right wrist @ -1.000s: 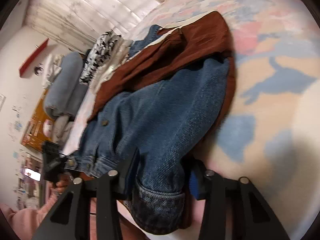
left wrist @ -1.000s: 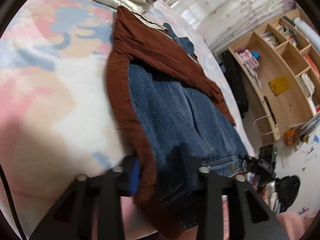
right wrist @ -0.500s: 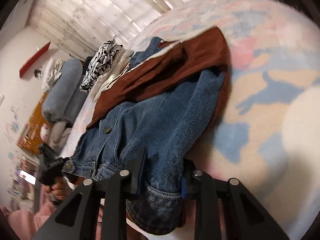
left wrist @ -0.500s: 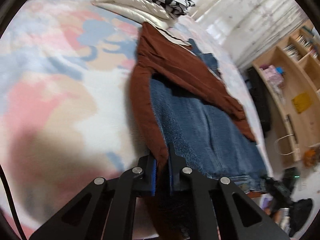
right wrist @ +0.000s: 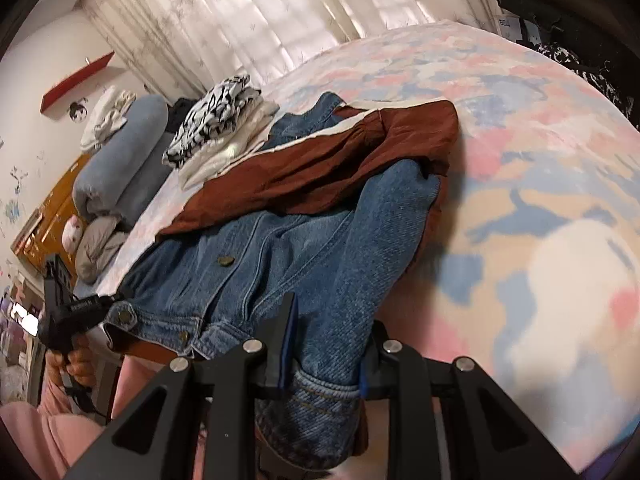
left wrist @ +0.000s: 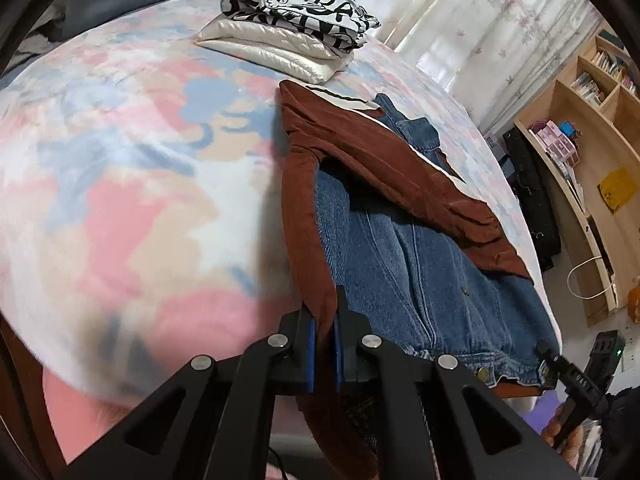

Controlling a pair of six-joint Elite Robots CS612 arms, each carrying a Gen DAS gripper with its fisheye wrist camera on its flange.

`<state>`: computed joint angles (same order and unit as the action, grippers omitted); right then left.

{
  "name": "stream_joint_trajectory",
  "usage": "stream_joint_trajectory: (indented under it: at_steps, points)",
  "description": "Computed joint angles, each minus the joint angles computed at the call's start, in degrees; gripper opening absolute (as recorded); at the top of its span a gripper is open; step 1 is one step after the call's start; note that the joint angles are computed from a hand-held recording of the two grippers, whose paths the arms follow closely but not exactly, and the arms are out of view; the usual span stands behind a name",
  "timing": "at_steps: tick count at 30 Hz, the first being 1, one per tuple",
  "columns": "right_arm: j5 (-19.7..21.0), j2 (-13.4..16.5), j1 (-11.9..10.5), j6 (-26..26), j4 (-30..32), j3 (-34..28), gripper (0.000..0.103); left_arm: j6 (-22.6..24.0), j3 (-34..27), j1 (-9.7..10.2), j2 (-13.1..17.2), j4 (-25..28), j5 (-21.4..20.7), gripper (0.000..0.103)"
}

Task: Fold large clothes
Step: 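Lift the hem with both tools and fold it over toward the collar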

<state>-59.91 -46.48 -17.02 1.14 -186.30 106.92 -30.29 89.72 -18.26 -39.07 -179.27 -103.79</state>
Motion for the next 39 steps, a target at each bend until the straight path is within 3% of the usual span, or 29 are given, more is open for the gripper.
stream_joint_trajectory:
  at_steps: [6, 12, 16, 21, 26, 28, 31, 33, 35, 37, 39]
  points:
    - [0.3, -2.1, -0.4, -0.7, 2.5, 1.9, 0.023, -2.7, 0.5, 0.93, -0.2, -0.2, -2.9, 0.004]
    - [5.5, -0.6, -1.4, 5.6, 2.4, -0.8, 0.024, -9.7, -3.3, 2.16, 2.0, 1.5, -8.7, 0.004]
    - [9.9, 0.8, -1.9, 11.0, 2.6, -4.7, 0.024, -12.3, -8.4, 2.09, 4.0, 2.6, -9.8, 0.004]
    - [12.0, 3.4, -1.8, 16.3, 7.2, -13.2, 0.024, -16.2, -19.0, 2.03, 7.6, 6.6, -7.3, 0.004]
    - [9.8, 8.6, -1.5, 24.0, 11.8, -25.8, 0.028, -21.3, -35.5, 2.46, 15.2, 11.5, -3.4, 0.006]
    - [10.0, 11.6, -1.5, 25.9, 14.9, -31.4, 0.036, -23.0, -42.1, 2.44, 18.7, 15.5, -2.0, 0.008]
    - [11.1, 16.3, -1.4, 27.9, 20.9, -39.5, 0.053, -22.5, -51.7, 2.57, 23.9, 22.4, -1.9, 0.013]
    - [7.2, 17.9, -0.9, 27.6, 21.9, -42.1, 0.065, -20.5, -57.2, 2.67, 26.8, 27.0, -1.7, 0.020]
    - [6.8, 19.0, -0.9, 26.6, 21.3, -43.2, 0.065, -16.7, -60.1, 2.51, 28.3, 29.7, -0.5, 0.024]
    - [5.6, 19.4, -0.9, 24.1, 21.7, -43.6, 0.065, -10.0, -64.5, 2.46, 30.5, 33.3, -1.0, 0.028]
    - [2.1, 19.5, -0.6, 17.1, 25.1, -44.2, 0.065, -4.3, -67.5, 2.59, 31.9, 35.1, -2.3, 0.035]
